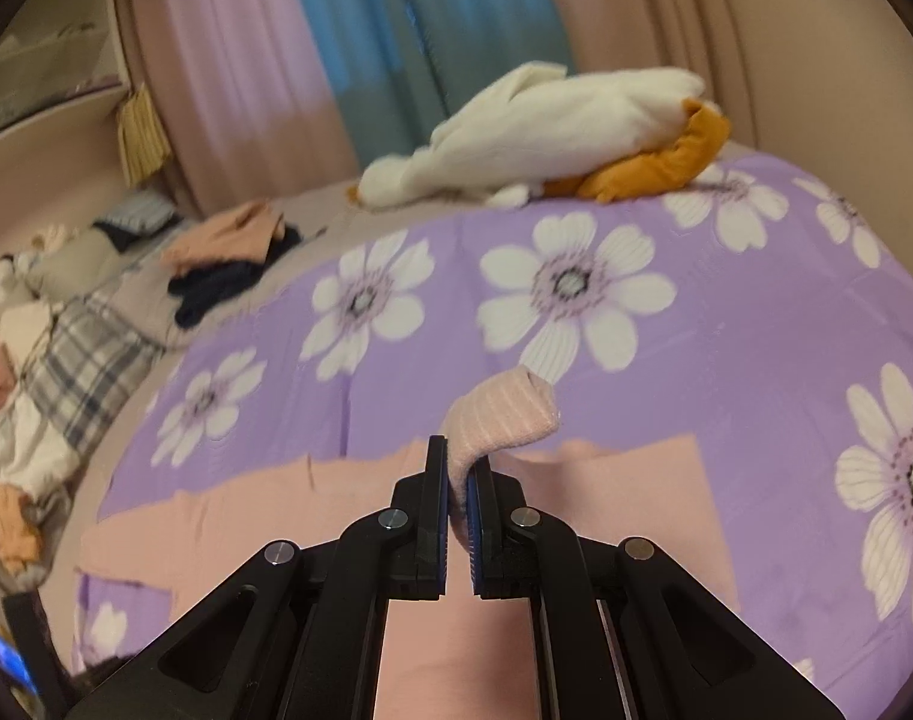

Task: Fold small clothes
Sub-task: 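Carry the held sleeve across the shirt body with the right tool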

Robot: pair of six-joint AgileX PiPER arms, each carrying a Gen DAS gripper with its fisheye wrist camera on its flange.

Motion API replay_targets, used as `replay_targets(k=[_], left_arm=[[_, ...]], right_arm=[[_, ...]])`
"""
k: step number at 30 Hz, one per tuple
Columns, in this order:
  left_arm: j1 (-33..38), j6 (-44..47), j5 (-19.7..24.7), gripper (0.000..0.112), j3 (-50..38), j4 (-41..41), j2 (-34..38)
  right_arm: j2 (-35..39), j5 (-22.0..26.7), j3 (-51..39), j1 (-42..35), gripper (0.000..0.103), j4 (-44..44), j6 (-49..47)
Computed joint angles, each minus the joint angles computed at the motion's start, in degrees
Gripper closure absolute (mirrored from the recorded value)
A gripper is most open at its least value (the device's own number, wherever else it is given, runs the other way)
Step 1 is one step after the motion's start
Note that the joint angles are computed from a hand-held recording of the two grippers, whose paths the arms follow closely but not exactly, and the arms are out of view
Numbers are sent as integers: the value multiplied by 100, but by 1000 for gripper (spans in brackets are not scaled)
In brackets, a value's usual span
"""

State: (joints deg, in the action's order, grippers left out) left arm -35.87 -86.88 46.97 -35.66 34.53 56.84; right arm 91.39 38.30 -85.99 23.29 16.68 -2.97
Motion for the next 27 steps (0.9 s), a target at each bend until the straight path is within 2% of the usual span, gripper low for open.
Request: replay_targets(k=[8, 11, 15, 27], left_arm=[[-179, -104, 202, 43, 0, -5, -185], [-220, -133, 224, 43, 58, -22, -264], [-212, -164, 239, 43, 112, -49, -323], [-50, 21, -11, 42, 197, -231, -179]], right_arm=[[209, 358, 234, 532, 97, -177, 189], [241, 379, 292, 738, 97, -394, 354], [336, 466, 332, 843, 97, -272, 286], [908, 972, 199, 1086, 97, -413, 534]])
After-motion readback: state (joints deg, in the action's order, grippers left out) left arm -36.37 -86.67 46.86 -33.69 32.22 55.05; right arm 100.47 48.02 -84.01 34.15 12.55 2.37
